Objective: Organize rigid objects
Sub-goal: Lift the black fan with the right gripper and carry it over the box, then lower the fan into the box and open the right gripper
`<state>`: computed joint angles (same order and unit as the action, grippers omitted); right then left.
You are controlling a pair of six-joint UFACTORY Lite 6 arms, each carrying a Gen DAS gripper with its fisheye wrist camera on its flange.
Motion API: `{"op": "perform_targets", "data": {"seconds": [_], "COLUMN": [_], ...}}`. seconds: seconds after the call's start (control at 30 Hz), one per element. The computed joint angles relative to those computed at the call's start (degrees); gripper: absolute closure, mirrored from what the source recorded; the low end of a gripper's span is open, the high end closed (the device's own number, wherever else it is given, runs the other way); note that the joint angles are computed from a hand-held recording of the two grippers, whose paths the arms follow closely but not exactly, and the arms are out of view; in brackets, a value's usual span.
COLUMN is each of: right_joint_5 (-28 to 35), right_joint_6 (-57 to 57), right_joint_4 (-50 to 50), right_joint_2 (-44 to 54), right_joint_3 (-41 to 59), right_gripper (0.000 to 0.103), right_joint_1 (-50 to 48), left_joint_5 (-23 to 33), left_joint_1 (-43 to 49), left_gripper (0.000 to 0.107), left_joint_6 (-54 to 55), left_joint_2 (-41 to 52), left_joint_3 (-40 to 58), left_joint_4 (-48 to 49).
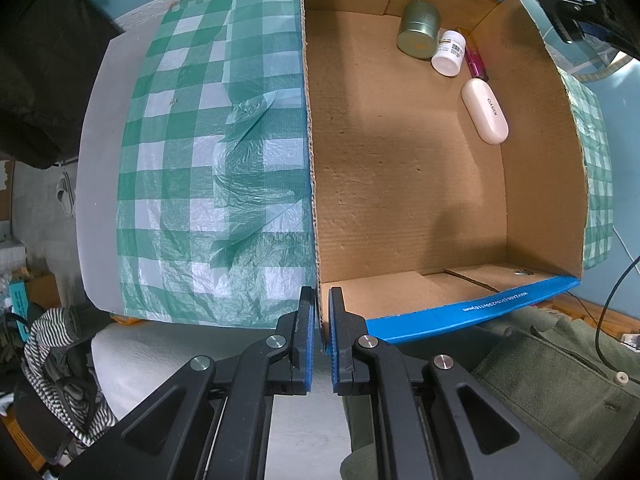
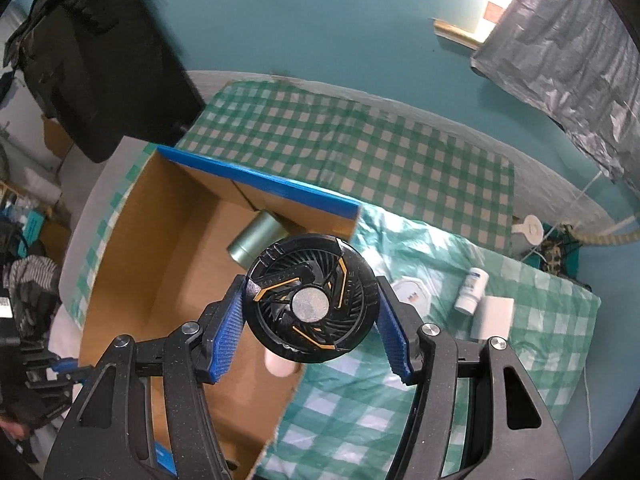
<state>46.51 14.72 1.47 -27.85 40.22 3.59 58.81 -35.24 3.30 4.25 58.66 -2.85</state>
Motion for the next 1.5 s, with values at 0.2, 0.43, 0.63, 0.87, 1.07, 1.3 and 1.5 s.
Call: {"op": "perform_targets", "data": {"seconds": [0.2, 0.43, 0.63, 0.87, 1.07, 1.3, 1.5], "right_joint_5": [-2.48, -4.75, -5.70, -6.04, -5.71, -3.47, -0.42], "right_joint_6": [2.54, 3.45, 3.89, 4.69, 4.39, 2.81, -1.65], "right_joint_4": [-1.21, -0.92, -0.82, -1.23, -0.96, 0.79, 2.72], "right_joint_2": [5.21, 9.96, 12.29, 13.42, 12.48, 9.86, 5.01], "right_joint_3": [1.07, 1.69, 1.62, 1.36, 1.40, 1.98, 1.40], "right_gripper": [0.041, 0.041, 0.041, 0.041, 0.041, 0.041, 0.035], "right_joint_1": [4.08, 5.81, 6.01, 6.26, 5.92, 4.20, -0.34], "left_joint_5": [0.12, 0.18, 0.18, 0.17, -0.01, -0.08, -0.18], "left_joint_1": [0.10, 0.11, 0.08, 0.10, -0.07, -0.12, 0.10], "left_gripper": [0.101, 0.101, 0.101, 0.101, 0.101, 0.101, 0.101], "left_joint_6": [0.01, -0.01, -0.18, -0.13, -0.35, -0.42, -0.22], "left_joint_2": [0.07, 0.06, -0.07, -0.28, -0.46, -0.63, -0.57], "left_joint_3": [0.22, 0.31, 0.22, -0.03, -0.43, -0.62, -0.69], "left_joint_4": [-0.07, -0.09, 0.12, 0.17, 0.18, 0.18, -0.06]}}
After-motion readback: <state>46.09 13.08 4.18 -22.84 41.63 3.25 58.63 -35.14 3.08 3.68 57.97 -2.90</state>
